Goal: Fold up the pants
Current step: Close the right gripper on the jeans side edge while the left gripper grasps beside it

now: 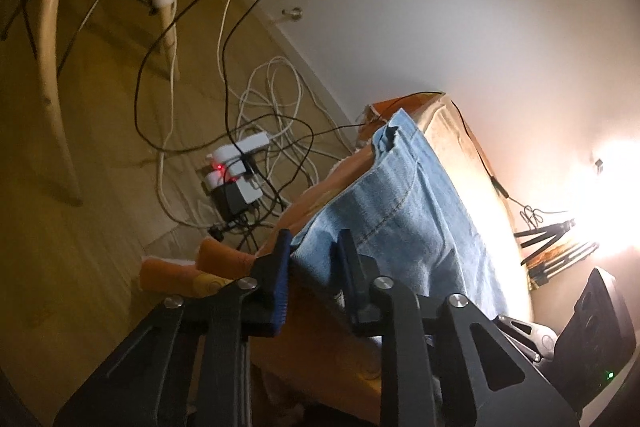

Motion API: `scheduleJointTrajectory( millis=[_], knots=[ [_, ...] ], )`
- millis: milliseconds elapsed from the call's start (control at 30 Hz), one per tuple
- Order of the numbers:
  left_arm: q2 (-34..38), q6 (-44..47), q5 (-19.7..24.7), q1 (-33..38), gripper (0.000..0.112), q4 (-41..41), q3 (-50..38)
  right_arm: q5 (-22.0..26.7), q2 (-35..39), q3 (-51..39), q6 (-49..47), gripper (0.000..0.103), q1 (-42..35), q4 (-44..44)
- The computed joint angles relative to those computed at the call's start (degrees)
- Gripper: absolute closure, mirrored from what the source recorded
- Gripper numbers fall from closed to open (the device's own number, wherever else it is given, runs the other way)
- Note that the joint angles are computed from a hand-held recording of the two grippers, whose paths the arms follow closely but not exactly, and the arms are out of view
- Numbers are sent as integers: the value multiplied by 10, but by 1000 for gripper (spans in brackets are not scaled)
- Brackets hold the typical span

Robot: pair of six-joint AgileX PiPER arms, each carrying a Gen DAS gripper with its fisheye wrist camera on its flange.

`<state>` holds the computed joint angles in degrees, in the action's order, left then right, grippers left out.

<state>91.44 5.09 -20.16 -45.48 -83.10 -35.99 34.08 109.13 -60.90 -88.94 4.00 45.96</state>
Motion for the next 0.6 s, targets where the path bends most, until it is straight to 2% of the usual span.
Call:
scheduleJointTrajectory(
  millis=[167,233,300,367,467,567,600],
  knots=[
    [-10,-32,-6,-2,99,33,6,10,2,-6,5,86,-6,-4],
    [-14,-66,-5,2,100,70,10,13,-2,-5,4,81,-8,-3],
    [-13,-102,-3,5,100,107,11,26,-10,1,-25,71,-14,21],
    [-11,-145,0,13,100,153,10,32,-21,12,-55,67,-15,44],
    [-3,-183,10,25,100,204,0,33,-29,22,-71,67,-3,55],
    [8,-232,19,37,100,262,-10,13,-29,31,-69,64,18,61],
    [12,-240,22,41,100,275,-14,7,-26,31,-67,57,25,65]
  ],
)
